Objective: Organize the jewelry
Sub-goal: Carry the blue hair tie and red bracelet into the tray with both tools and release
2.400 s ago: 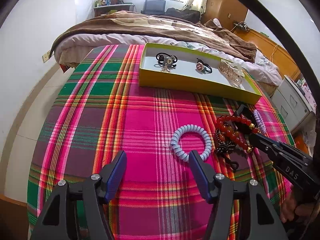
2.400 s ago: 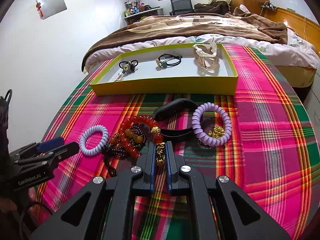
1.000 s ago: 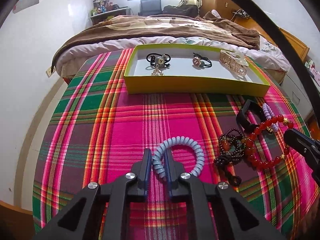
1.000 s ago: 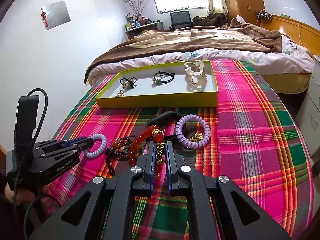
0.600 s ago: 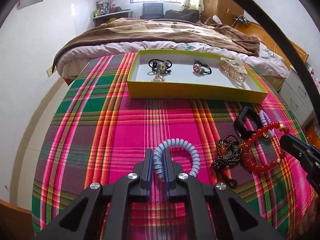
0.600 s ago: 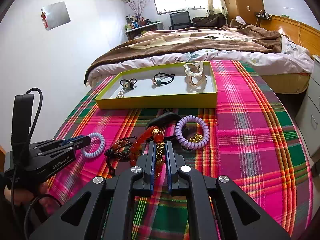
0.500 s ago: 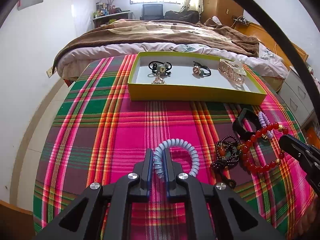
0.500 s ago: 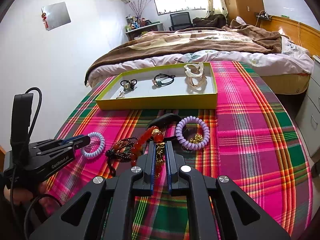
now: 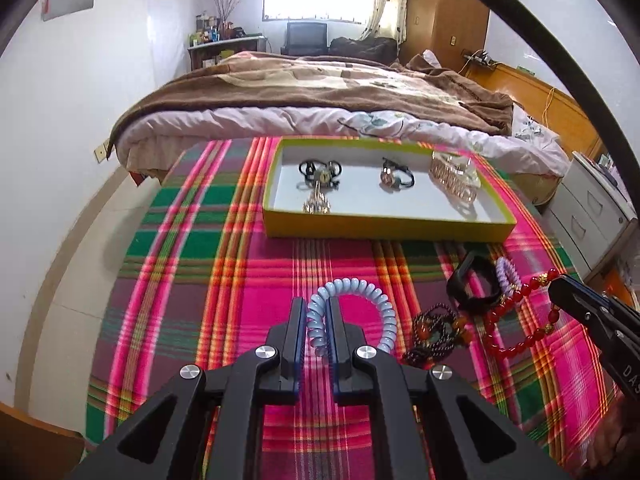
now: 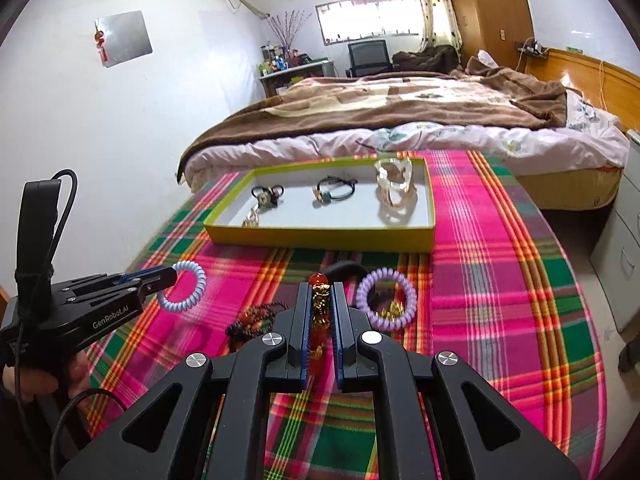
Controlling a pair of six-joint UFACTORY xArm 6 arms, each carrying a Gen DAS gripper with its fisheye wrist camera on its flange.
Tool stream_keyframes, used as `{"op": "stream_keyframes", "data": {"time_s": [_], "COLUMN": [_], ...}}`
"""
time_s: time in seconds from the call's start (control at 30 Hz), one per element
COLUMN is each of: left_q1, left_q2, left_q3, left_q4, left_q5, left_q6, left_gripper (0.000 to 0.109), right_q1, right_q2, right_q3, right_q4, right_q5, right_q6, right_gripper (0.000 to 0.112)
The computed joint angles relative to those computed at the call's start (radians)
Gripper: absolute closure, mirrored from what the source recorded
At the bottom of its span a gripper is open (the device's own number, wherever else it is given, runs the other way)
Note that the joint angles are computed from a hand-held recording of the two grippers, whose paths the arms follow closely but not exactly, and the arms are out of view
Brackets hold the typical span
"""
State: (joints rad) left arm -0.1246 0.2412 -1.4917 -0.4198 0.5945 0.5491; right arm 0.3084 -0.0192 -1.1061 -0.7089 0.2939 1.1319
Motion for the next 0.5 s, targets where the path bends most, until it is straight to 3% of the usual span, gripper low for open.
{"op": "stream_keyframes", "data": {"time_s": [0.33,0.5], "left_q1": [-0.003,-0.008], "left_q2": [0.03,0.09], "left_q3": [-0.086,-0.186], "left_q4": [0.001,0.006], "left_q5": [0.029,0.072], "left_q6": [-0.008,-0.021], "left_gripper": [0.099,0.099], "right_q1": [-0.018,-0.045], "right_q2": [0.008,0.058], "right_q3": [-0.06,-0.135], "right_q4": [0.019,0.111], "right_q5": [0.0,-0.008], "right_q6": [-0.069,-0.187], "right_gripper": [0.103,0.103]}}
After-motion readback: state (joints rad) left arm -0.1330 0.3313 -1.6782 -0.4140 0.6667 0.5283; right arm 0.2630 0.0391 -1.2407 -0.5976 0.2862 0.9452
